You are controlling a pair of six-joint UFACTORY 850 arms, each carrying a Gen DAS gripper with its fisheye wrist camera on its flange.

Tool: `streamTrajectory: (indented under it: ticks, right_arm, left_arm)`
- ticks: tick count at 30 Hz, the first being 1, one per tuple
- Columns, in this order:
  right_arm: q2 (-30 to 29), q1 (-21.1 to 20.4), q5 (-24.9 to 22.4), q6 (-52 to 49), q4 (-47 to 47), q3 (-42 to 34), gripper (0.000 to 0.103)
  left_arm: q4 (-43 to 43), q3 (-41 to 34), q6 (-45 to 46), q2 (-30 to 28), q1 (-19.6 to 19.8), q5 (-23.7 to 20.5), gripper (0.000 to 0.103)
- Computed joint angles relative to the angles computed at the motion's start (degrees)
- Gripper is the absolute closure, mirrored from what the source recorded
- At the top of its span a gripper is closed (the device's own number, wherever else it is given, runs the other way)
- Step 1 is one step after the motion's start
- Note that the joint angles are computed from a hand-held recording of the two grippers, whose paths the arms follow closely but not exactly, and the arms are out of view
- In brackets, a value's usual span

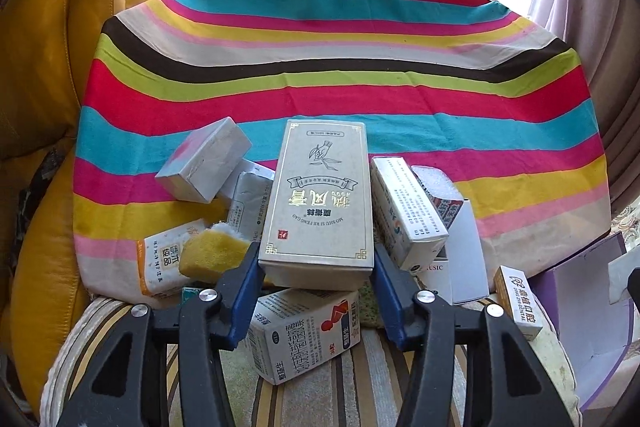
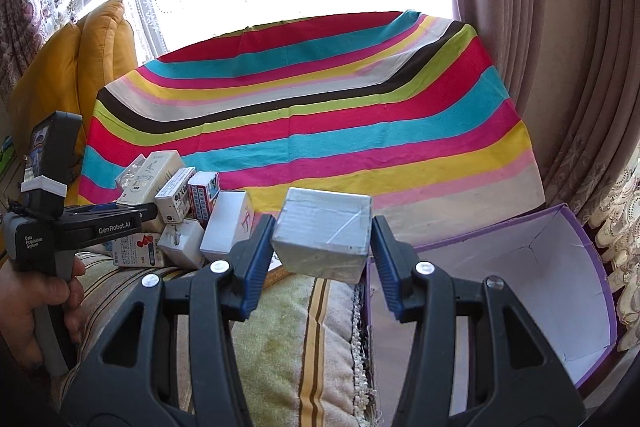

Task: Organize objects
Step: 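Grasp the white wrapped cube with the right tool while the left tool grasps the tall cream box, then carry both boxes over the purple-rimmed box and open both tools to drop them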

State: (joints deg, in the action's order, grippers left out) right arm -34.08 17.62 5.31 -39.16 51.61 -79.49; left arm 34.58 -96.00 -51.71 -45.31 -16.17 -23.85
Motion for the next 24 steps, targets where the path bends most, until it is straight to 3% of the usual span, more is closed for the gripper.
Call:
streamTrajectory:
  ticks: [8, 17, 21, 24]
  right_arm:
    - [1.1, -1.9, -0.1, 1.9, -0.2, 2.5, 0.050]
    - [2.1, -4.2, 0.8, -16.0, 19.7, 5.0, 0.050]
    - [2.5, -5.2, 1.8, -22.1, 26.3, 6.0, 0.050]
    - [2.6, -6.0, 2.0, -24.6, 29.7, 7.0, 0.050]
  left_arm:
    - [25.7, 6.0, -27.4, 4.5, -1.0, 1.7, 0.051]
    - [48.8, 11.4, -49.0, 9.4, -3.9, 1.7, 0.051]
    - [60.7, 13.6, -58.6, 11.7, -5.4, 6.1, 0.051]
    - [65.5, 13.2, -61.1, 11.7, -6.4, 12.5, 0.051]
